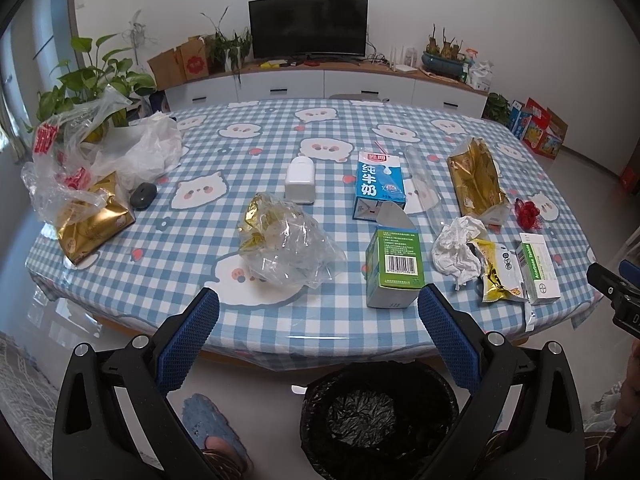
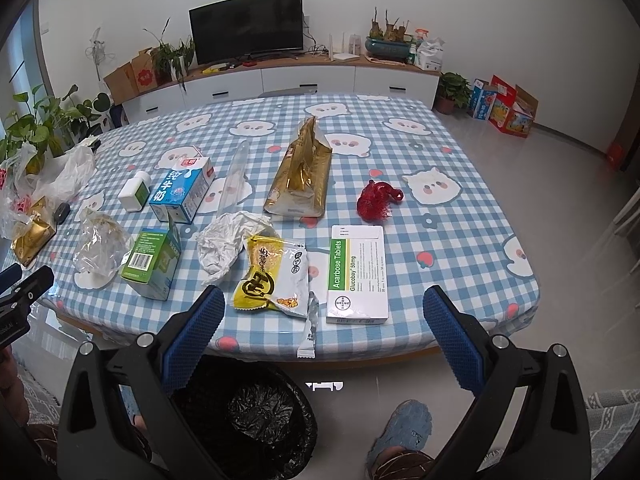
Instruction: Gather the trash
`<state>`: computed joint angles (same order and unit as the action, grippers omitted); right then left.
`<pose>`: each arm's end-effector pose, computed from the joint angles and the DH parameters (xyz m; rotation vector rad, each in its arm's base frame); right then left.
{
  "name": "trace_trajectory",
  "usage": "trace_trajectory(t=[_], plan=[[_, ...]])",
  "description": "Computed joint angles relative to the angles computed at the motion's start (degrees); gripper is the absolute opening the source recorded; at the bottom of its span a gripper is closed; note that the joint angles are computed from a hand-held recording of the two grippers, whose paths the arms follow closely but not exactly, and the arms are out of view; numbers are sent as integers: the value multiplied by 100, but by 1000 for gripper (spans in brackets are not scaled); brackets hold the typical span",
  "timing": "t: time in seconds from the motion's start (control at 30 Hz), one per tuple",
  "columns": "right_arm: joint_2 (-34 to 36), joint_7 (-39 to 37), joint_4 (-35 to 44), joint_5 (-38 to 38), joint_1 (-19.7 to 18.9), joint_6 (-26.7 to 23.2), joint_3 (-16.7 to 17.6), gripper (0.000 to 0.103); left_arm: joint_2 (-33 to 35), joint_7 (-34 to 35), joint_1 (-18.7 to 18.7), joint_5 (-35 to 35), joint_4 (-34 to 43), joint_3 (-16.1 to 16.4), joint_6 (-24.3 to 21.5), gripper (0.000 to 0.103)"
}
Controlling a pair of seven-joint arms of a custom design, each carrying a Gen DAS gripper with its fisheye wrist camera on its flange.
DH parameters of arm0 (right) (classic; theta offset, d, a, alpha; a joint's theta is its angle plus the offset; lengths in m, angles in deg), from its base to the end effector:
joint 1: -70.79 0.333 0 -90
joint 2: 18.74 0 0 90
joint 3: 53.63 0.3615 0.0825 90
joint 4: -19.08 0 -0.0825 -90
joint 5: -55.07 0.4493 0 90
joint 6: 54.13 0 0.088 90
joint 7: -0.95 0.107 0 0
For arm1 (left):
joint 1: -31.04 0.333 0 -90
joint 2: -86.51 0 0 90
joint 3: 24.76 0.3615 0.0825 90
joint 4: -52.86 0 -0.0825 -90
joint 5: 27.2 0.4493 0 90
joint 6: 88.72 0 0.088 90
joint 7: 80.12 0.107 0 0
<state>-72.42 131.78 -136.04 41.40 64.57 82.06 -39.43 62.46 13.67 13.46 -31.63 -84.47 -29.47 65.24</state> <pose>0.3491 0.0570 0.5586 -1.3672 2.2727 -0.8295 0.4713 -0.1952 0.5704 -1.4492 2.1946 -0.8083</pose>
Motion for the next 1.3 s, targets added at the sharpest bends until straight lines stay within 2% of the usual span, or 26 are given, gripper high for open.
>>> trace_trajectory(t=[0.73, 1.1, 1.3], plan=[[47, -44, 69, -8, 36, 19, -13, 95, 41, 7, 35, 1, 48, 1, -56, 97], [967, -95, 729, -184, 53, 336, 110, 95, 445, -59, 311, 88, 585, -38, -314, 97], [1740, -177, 1174, -272, 181, 428, -8, 95, 942, 22, 471, -102, 1080, -5, -576, 96]])
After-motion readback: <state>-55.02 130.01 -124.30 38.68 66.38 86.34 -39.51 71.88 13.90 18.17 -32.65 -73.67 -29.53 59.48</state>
